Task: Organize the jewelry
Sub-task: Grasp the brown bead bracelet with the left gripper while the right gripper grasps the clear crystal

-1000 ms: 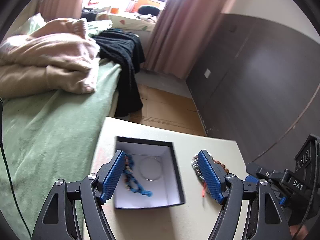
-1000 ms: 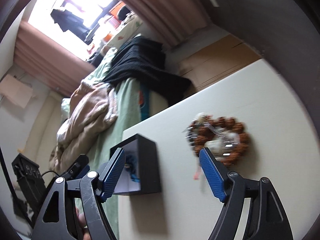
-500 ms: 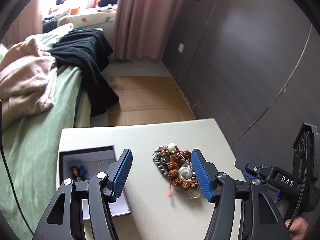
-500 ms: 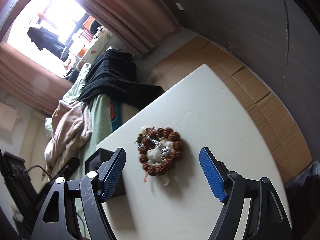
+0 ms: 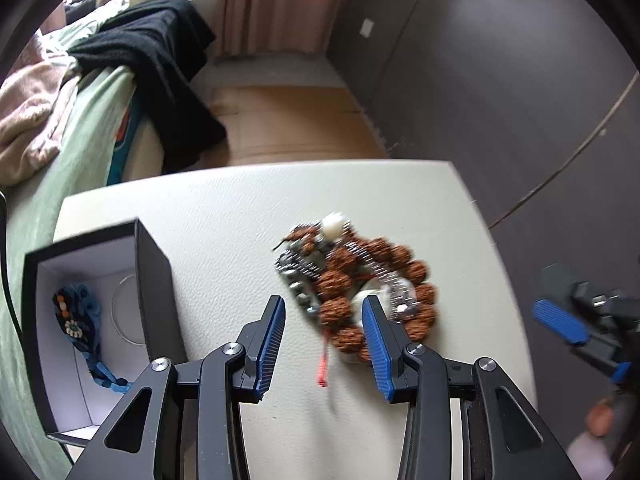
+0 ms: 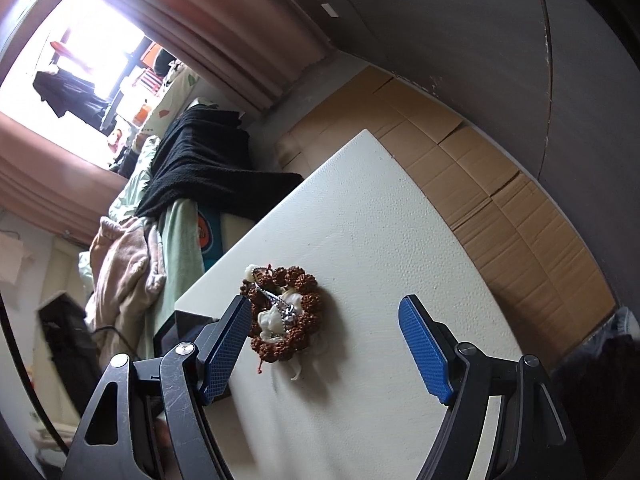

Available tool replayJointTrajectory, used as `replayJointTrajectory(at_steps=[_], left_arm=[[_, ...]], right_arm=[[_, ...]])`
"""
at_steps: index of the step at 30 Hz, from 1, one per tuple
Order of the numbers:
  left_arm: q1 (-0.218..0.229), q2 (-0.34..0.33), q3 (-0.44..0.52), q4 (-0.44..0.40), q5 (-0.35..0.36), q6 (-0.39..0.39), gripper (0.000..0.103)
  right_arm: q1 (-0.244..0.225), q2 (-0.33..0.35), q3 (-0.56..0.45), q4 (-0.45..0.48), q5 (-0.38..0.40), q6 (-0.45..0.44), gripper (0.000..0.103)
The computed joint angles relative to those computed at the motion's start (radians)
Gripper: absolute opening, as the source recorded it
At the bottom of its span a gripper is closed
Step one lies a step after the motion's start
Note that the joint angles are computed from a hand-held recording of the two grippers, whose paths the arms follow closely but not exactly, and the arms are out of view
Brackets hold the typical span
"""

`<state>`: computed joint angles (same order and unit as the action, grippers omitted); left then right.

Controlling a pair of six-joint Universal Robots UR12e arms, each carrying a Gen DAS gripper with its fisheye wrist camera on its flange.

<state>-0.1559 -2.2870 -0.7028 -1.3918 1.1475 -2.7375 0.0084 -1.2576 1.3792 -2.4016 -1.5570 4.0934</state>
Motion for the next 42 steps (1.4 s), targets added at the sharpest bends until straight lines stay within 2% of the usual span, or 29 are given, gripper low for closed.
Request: replayJointTrajectory(at_steps=[10,11,12,13,15,18,21,25,30,35,39,42], left_arm=[[-0.001,-0.013,0.002,-0.051,-0.025,0.008,0.041],[0.001,-0.015,0.005,-0.061,-0.038,0.006,0.036],[0.004,-0.016,0.007,-0.066,-0.058,0.003,0.025],[0.007,-0.017,0.012,-0.074,-0.069,0.0,0.021],[0.009,-0.018,0.021,-0.083,-0.069,0.004,0.021],[0.021,-0.012,0.028,-0.108,-0.124,0.024,0.021],[0.029,-0.004,0.029,-0.093,-0.165,0.027,0.021],[0.048,0.012,0.028,-0.072,-0.253,0.024,0.021],[0.067,0.029,0.024,-0.022,-0.306,0.005,0.021],[0.081,0.048,0.008,0.028,-0.294,0.007,0.021],[0.091,0.061,-0.008,0.065,-0.289,0.002,0.021],[0.103,0.067,-0.011,0.067,-0.325,0.008,0.021]], right_arm=[[-0.002,0.015,-0.016,0.023,0.017,0.0,0.076],[-0.002,0.015,-0.017,0.024,0.018,-0.002,0.076],[-0.002,0.015,-0.017,0.026,0.019,-0.003,0.076],[-0.002,0.015,-0.016,0.026,0.02,-0.003,0.076],[-0.002,0.014,-0.016,0.029,0.02,-0.001,0.076],[-0.002,0.014,-0.015,0.028,0.02,-0.002,0.076],[-0.003,0.014,-0.015,0.031,0.022,-0.009,0.076],[-0.001,0.015,-0.018,0.034,0.018,-0.013,0.076],[0.005,0.024,-0.033,0.057,0.012,-0.021,0.076],[0.014,0.04,-0.059,0.093,0.004,-0.052,0.076],[0.018,0.059,-0.081,0.116,0.031,-0.065,0.076],[0.023,0.077,-0.102,0.137,0.036,-0.076,0.076]])
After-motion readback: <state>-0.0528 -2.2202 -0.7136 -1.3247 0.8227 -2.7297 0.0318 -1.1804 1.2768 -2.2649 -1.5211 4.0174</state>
